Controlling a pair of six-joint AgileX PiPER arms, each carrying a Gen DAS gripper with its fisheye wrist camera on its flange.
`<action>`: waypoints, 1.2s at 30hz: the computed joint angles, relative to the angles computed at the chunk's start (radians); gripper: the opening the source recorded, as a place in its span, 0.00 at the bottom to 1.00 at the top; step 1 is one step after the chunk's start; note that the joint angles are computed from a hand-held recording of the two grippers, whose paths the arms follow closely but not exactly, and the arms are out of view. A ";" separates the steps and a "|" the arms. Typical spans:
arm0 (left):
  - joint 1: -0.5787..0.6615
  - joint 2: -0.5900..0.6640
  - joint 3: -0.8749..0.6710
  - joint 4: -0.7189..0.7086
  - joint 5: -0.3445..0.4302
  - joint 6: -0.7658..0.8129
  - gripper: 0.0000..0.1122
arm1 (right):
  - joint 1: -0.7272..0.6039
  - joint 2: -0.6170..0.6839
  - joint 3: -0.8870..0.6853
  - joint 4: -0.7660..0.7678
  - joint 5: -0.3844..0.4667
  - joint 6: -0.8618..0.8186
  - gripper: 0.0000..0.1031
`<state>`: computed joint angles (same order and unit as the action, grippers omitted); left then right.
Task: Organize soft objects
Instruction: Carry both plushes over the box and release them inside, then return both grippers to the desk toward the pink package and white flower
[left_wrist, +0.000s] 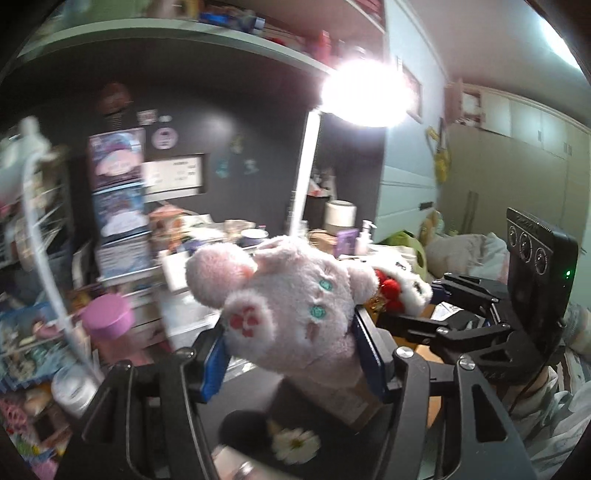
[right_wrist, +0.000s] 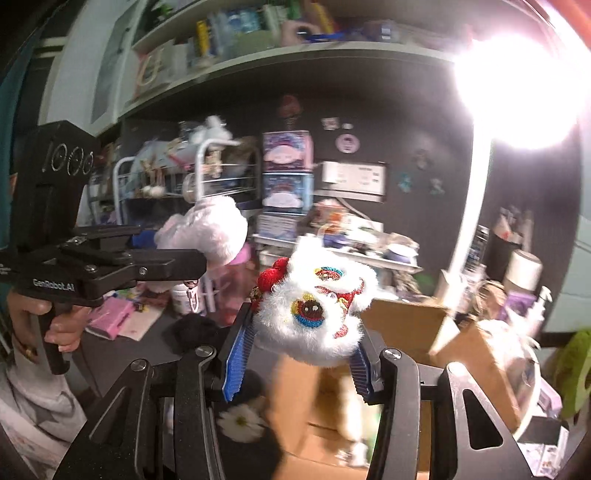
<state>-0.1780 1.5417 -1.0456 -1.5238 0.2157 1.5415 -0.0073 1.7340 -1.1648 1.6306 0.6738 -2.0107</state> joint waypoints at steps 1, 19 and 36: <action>-0.020 0.020 -0.028 0.060 -0.008 -0.058 0.51 | -0.026 0.008 -0.006 -0.003 0.005 0.005 0.42; -0.195 0.352 -0.467 1.073 0.133 -1.069 0.54 | -0.148 0.158 -0.129 -0.157 0.036 0.083 0.62; -0.142 0.196 -0.258 1.119 0.002 -1.147 0.71 | -0.133 0.131 -0.105 -0.160 0.050 0.098 0.62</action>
